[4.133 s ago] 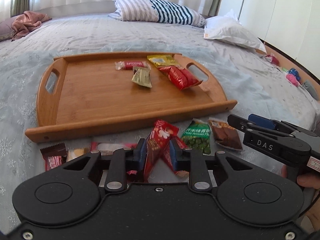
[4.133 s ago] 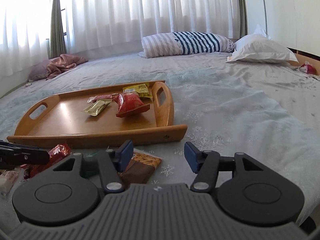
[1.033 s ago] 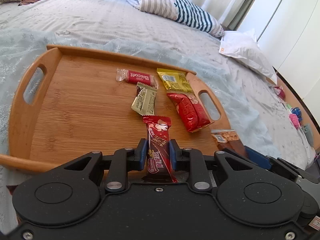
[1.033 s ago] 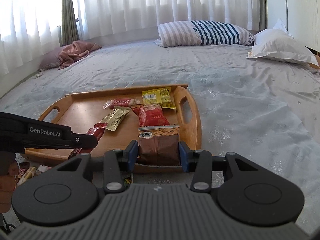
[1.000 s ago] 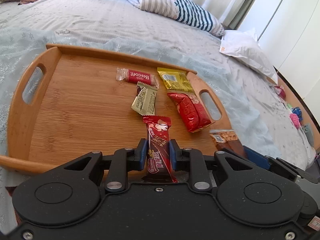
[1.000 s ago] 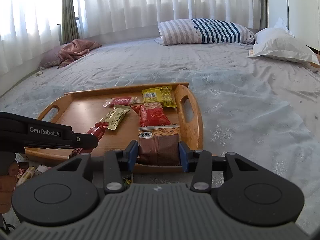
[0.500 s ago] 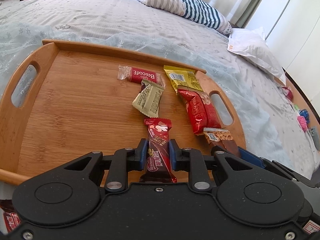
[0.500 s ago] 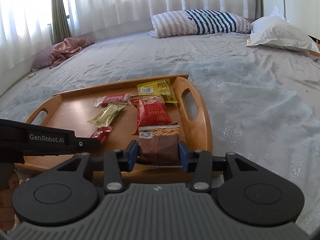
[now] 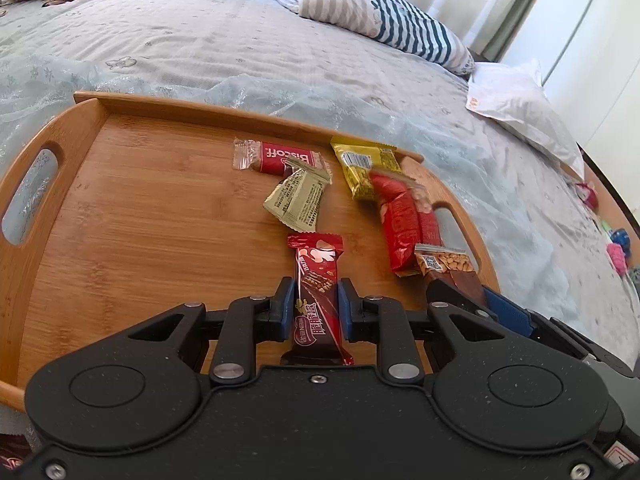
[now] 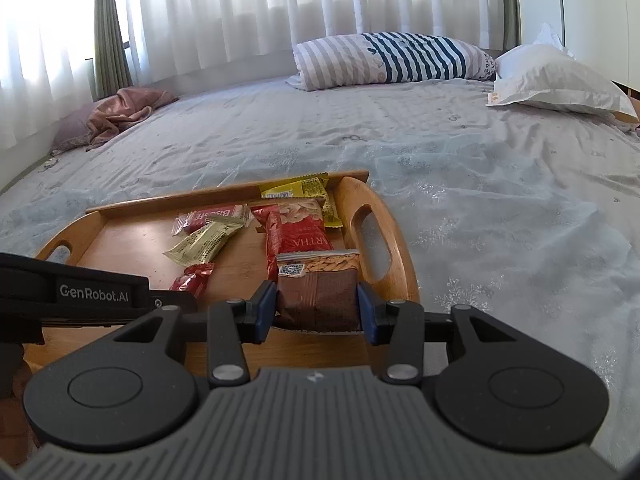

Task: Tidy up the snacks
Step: 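Lower both held snacks onto the tray and open both tools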

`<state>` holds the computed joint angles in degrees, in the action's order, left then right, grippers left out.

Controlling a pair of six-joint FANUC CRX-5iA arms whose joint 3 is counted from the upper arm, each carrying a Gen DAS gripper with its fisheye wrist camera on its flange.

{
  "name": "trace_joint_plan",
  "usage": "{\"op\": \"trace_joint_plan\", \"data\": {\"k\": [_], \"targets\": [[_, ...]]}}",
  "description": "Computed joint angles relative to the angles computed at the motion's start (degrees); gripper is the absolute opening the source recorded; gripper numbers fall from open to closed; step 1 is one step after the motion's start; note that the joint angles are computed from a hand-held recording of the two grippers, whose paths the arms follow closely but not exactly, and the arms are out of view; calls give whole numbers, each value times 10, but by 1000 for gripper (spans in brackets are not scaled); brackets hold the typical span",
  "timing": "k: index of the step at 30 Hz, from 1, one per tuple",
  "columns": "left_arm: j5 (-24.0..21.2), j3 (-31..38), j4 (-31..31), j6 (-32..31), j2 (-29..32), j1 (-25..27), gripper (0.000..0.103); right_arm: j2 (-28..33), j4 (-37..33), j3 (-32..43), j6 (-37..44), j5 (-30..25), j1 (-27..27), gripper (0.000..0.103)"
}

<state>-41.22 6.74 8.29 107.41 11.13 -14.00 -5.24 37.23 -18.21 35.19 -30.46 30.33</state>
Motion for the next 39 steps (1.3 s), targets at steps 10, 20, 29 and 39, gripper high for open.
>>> {"op": "trace_joint_plan", "data": {"k": [10, 20, 29, 39], "targets": [[0, 1, -20, 5, -3, -8, 22, -30, -49, -12, 42, -11, 9, 48], [-2, 6, -45, 23, -5, -17, 23, -24, -38, -21, 28, -2, 6, 48], [-3, 7, -81, 40, -15, -24, 40, -28, -41, -29, 34, 9, 4, 55], [17, -26, -104, 37, -61, -27, 78, -64, 13, -65, -7, 29, 8, 81]]}}
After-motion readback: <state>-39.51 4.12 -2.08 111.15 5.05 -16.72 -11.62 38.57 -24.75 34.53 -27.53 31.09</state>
